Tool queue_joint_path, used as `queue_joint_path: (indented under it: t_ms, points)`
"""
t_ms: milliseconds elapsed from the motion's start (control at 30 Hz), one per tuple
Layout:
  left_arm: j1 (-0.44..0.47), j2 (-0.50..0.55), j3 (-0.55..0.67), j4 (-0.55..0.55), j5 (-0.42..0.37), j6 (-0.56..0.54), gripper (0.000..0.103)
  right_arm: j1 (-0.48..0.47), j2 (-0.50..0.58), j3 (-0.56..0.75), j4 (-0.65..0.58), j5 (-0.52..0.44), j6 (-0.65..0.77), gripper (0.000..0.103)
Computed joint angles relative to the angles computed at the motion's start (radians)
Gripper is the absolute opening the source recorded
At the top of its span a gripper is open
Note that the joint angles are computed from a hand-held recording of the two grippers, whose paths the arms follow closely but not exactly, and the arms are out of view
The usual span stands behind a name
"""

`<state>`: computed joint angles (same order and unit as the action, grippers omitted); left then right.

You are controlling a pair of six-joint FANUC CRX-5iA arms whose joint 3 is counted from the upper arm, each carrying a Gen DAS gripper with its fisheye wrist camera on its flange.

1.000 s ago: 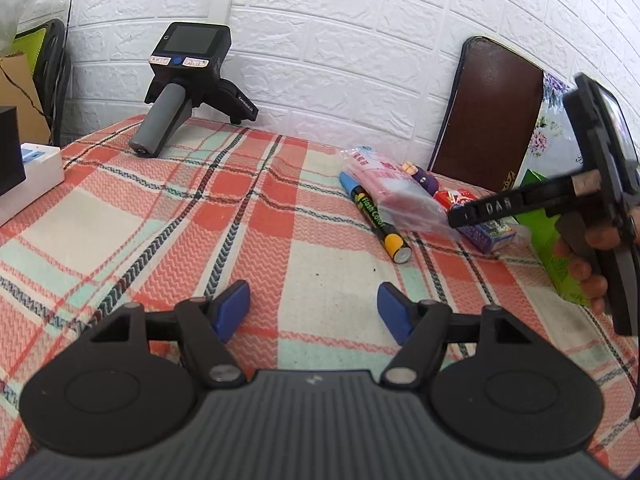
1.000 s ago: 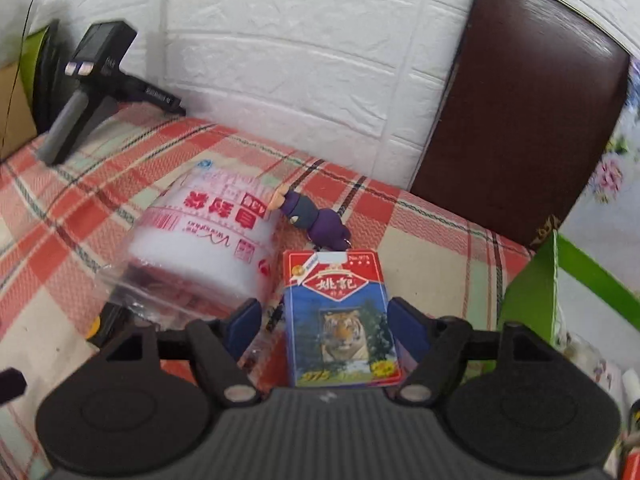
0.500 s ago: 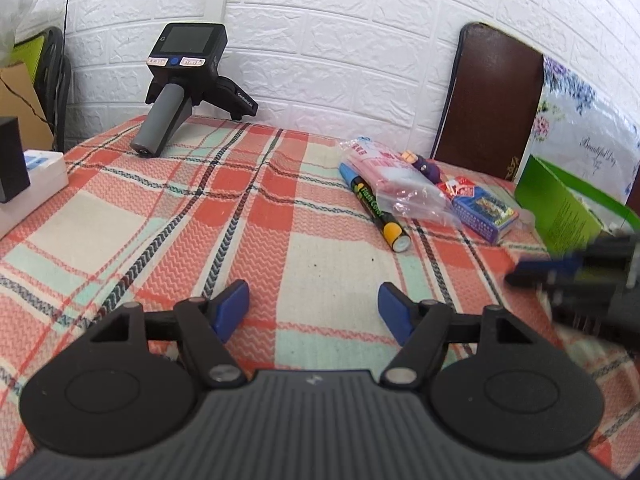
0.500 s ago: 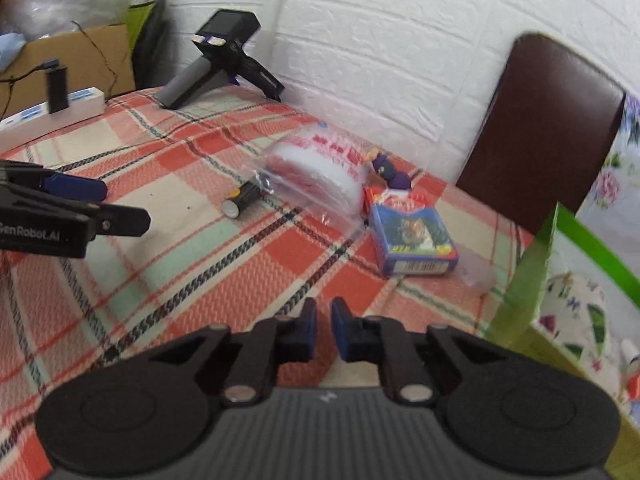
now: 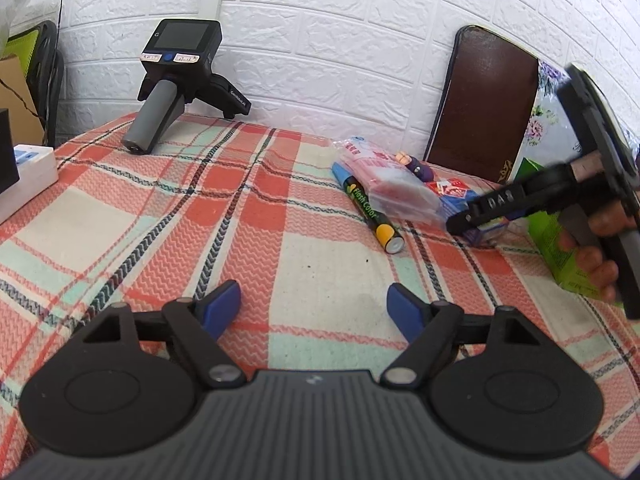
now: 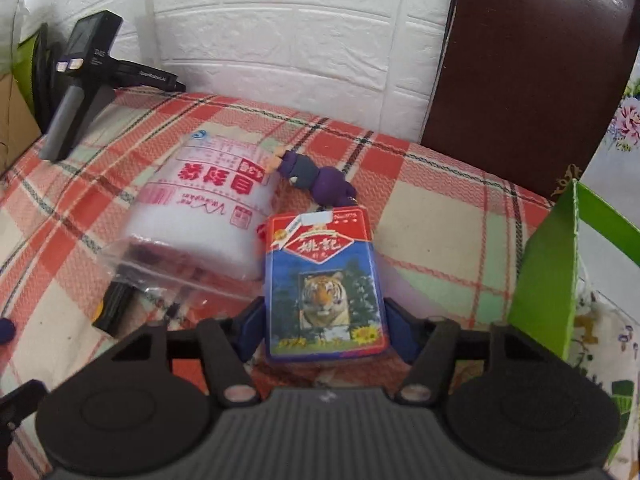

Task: Organize objects
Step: 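Grasp the second tiger card box with the right gripper and lift it, then grasp the card box with the left gripper while the right gripper releases it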

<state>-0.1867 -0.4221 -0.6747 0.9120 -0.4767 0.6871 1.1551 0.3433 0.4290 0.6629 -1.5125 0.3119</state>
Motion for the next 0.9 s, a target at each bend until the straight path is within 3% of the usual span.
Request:
queue_joint_path:
  t_ms: [167,300,367,433,467,500,633,733,767,800,833,900]
  points:
    - [0.001,0.001,0.004,-0.013,-0.001,0.007,0.082,0.137,-0.087,-0.175,0.096,0.050,-0.067,0.060]
    - [0.006,-0.003,0.053,-0.178,-0.030,0.118,0.082,0.280,-0.168,-0.310,0.155,0.075,-0.239,0.061]
    - [0.009,-0.021,0.079,-0.270,-0.074,0.199,0.081,0.348,-0.191,-0.357,0.190,0.058,-0.318,0.061]
    - [0.025,-0.045,0.070,-0.214,-0.153,0.195,0.082,0.404,-0.212,-0.406,0.231,0.054,-0.395,0.062]
    - [0.032,-0.052,0.071,-0.181,-0.204,0.192,0.082,0.423,-0.222,-0.424,0.244,0.052,-0.415,0.069]
    - [0.039,-0.052,0.078,-0.151,-0.263,0.193,0.082,0.437,-0.231,-0.440,0.254,0.057,-0.429,0.078]
    - [0.046,0.011,0.153,-0.100,-0.499,0.325,0.081,0.438,-0.245,-0.459,0.267,0.073,-0.444,0.080]
    - [0.018,0.066,0.197,-0.077,-0.595,0.400,0.081,0.436,-0.253,-0.477,0.278,0.092,-0.465,0.080]
    - [0.001,0.082,0.204,-0.067,-0.612,0.413,0.081,0.438,-0.256,-0.485,0.285,0.090,-0.475,0.067]
    - [-0.019,0.090,0.210,-0.070,-0.611,0.420,0.081,0.439,-0.261,-0.493,0.291,0.095,-0.482,0.061]
    - [-0.049,0.090,0.216,-0.092,-0.592,0.426,0.079,0.439,-0.267,-0.502,0.297,0.103,-0.491,0.061]
    - [-0.100,0.093,0.253,-0.174,-0.563,0.453,0.062,0.445,-0.266,-0.510,0.318,0.087,-0.520,0.060]
